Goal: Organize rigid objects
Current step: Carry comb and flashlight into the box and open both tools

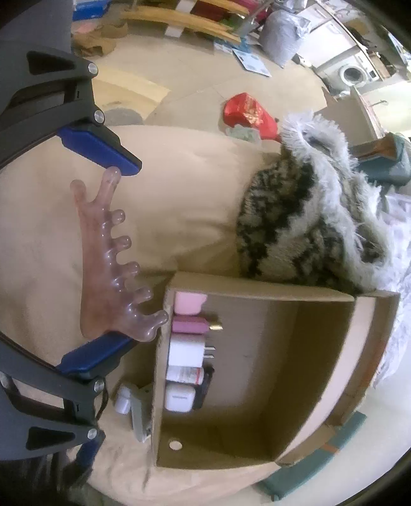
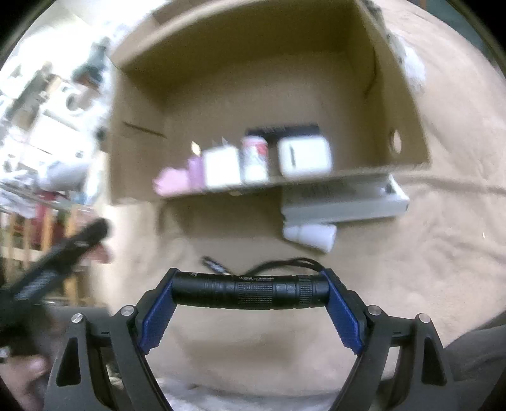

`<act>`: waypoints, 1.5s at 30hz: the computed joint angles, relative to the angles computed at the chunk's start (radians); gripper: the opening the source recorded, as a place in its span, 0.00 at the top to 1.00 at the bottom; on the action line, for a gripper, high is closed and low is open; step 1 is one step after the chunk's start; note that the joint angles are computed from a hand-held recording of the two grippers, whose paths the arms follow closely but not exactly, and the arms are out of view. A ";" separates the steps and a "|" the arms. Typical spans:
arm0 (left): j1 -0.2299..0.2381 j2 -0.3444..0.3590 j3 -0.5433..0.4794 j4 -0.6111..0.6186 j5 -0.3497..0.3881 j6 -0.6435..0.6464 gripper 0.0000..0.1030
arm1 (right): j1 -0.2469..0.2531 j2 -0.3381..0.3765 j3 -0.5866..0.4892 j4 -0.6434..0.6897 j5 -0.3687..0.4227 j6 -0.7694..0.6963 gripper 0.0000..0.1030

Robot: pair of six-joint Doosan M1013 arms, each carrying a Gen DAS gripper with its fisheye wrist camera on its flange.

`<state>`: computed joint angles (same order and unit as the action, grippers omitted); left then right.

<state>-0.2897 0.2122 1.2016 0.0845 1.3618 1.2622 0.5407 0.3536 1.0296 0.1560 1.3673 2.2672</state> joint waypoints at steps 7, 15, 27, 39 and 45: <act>-0.001 -0.017 -0.002 -0.027 -0.053 0.015 0.07 | -0.033 -0.030 -0.057 0.113 -0.055 -0.071 0.10; -0.007 0.012 -0.094 -0.083 -0.065 0.063 0.07 | -0.073 0.015 -0.208 0.184 -0.097 -0.153 0.10; -0.038 0.118 -0.210 -0.091 -0.022 0.115 0.07 | -0.125 0.090 -0.318 0.198 -0.154 -0.179 0.10; -0.054 0.115 -0.106 -0.098 -0.091 0.144 0.07 | -0.129 0.094 -0.117 0.189 -0.150 -0.172 0.10; -0.058 0.110 -0.094 -0.084 -0.141 0.125 0.07 | -0.120 0.111 -0.120 0.158 -0.119 -0.164 0.10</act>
<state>-0.3481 0.3227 1.1074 0.0006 1.2203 1.3870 0.4203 0.4644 0.9092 0.3144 1.2480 2.1036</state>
